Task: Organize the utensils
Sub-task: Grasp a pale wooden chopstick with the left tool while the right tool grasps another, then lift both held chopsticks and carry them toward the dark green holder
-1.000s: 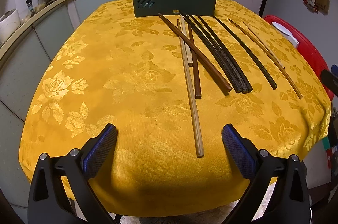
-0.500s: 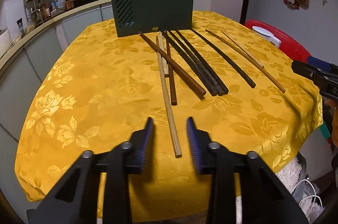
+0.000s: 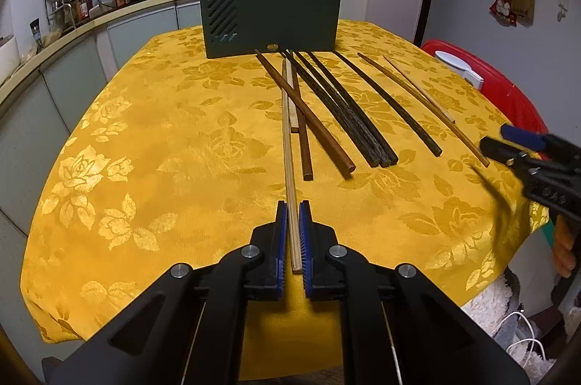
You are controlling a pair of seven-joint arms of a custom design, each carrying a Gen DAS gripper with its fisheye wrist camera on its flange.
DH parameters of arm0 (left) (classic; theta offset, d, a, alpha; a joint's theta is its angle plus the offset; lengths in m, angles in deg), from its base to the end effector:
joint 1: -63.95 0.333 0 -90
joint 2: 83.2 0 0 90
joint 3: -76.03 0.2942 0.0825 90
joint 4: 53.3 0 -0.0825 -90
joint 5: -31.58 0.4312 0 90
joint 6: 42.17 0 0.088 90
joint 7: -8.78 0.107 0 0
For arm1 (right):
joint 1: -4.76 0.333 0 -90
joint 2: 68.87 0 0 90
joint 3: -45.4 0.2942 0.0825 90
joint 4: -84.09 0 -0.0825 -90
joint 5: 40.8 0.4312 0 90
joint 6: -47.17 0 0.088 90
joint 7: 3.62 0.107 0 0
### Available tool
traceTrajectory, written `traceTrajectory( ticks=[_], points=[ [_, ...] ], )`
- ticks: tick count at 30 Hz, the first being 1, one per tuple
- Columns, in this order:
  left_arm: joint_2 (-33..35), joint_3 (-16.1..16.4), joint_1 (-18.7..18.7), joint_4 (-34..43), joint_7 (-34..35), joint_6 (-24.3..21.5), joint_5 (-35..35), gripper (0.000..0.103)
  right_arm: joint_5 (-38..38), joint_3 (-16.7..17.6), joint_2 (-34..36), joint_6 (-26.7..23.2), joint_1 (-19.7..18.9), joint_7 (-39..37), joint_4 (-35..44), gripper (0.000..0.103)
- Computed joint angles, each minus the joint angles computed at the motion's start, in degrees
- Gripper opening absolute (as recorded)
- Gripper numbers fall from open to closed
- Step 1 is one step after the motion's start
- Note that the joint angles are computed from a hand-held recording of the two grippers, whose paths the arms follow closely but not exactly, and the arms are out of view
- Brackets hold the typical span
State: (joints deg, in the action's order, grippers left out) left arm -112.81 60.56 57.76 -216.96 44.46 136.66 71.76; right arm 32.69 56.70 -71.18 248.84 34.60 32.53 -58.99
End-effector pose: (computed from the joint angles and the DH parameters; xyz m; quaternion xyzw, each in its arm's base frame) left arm 0.3738 -0.1952 0.3465 -0.6044 0.6995 -0.2994 0.2359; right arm 0.4353 0.2256 0.3189 -0.7163 0.5591 -0.2636 0.3239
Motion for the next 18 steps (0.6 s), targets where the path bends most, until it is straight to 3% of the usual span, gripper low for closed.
traceTrajectory(
  ticks=[5, 7, 11, 13, 18],
  points=[
    [-0.2, -1.25, 1.12, -0.34, -0.78, 1.07, 0.15, 0.006, 1.4, -0.36, 1.34, -2.25, -0.46, -0.61, 0.95, 0.04],
    [-0.34, -1.6, 1.34, -0.41, -1.13, 1.2, 0.27, 0.006, -6.62, -0.73, 1.48, -1.55, -0.57, 7.22, -0.93, 0.036],
    [-0.3, -1.83, 1.48, -0.34, -1.55, 1.36, 0.45, 0.006, -15.77, -1.08, 1.83, -0.55, -1.03, 15.15, -2.48, 0.025],
    [-0.23, -1.6, 1.2, -0.31, -1.48, 1.4, 0.49, 0.006, -17.07, -1.06, 1.74, -1.03, -1.15, 15.87, -2.56, 0.015],
    [-0.49, -1.44, 0.43, -0.2, -1.15, 1.04, 0.48, 0.006, -16.24, -0.83, 1.52, -1.76, -1.18, 14.64, -2.29, 0.008]
  ],
)
